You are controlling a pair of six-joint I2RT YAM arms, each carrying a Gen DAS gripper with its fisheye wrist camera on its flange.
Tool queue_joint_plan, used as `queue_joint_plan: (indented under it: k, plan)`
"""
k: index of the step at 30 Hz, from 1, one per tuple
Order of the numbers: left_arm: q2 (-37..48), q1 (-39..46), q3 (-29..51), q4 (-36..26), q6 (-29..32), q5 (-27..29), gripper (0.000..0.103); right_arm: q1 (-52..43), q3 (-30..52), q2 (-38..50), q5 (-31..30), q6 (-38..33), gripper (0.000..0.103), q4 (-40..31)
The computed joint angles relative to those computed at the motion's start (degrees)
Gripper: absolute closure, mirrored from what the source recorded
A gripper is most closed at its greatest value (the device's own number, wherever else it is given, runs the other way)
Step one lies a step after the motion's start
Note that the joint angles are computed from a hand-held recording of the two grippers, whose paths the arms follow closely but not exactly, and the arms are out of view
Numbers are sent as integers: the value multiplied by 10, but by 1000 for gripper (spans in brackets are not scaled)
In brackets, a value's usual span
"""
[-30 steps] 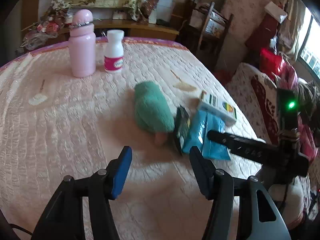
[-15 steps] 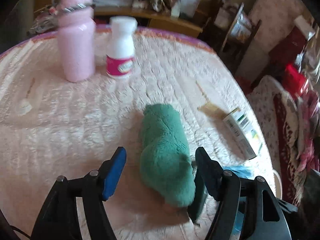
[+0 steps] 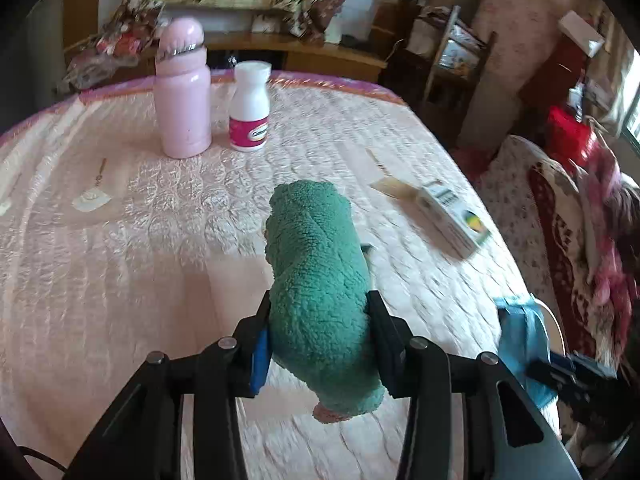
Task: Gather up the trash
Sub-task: 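Carry the towel and blue packet over the white bucket and open both tools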
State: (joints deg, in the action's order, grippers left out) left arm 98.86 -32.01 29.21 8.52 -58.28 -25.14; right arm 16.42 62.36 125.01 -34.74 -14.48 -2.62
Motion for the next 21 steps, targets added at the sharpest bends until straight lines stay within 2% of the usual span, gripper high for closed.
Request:
queue_joint_plan:
  k: [5, 7, 14, 21]
  plan:
    - [-7, -102, 40, -77, -56, -54, 58, -16, -45, -35, 3, -14, 68, 12]
    - [16, -133, 73, -95, -64, -65, 58, -26, -59, -46, 4, -21, 68, 13]
    - [94, -190, 191, -145, -51, -84, 58, -88, -104, -87, 7, -54, 68, 10]
    - [162, -213, 296, -173, -29, -75, 58, -161, -96, -85, 4, -81, 68, -11]
